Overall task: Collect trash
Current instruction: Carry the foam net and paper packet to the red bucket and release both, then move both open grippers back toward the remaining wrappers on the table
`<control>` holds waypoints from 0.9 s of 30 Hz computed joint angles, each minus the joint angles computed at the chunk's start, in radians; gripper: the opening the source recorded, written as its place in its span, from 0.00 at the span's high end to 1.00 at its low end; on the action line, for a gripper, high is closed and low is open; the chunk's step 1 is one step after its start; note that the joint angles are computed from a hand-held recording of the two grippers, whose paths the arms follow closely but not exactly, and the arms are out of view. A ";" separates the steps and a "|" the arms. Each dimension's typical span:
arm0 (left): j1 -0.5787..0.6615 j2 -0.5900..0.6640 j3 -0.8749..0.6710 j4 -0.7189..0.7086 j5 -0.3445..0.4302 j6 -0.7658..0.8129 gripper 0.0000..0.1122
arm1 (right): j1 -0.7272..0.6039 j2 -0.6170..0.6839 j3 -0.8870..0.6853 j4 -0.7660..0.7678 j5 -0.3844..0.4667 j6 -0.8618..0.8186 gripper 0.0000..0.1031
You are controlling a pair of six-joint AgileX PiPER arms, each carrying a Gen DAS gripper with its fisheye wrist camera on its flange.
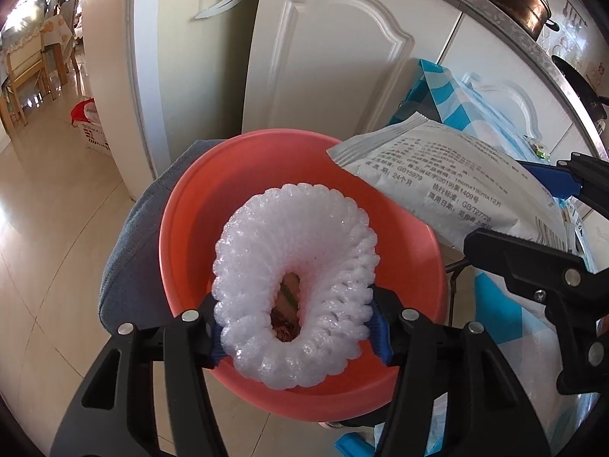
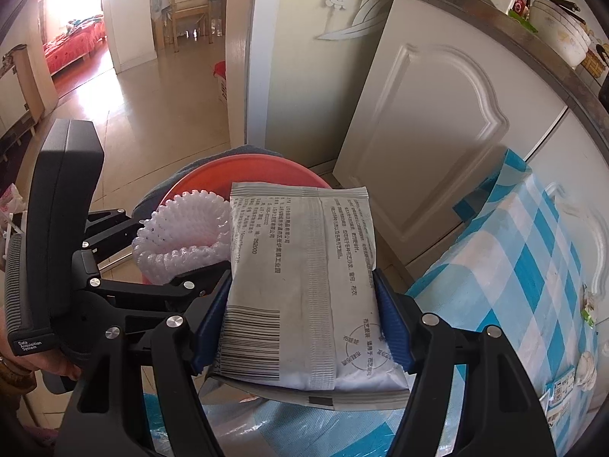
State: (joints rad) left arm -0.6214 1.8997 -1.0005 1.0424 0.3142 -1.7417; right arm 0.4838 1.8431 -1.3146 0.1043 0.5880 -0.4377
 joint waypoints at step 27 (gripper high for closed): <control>-0.096 -0.024 -0.087 -0.123 0.252 0.136 0.15 | -0.298 -0.247 0.173 0.426 -0.026 -0.202 0.14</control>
State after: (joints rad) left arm -0.7178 1.8759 -1.0877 0.9191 0.5662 -1.6057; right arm 0.1856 1.5959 -1.1414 0.5300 0.5623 -0.6393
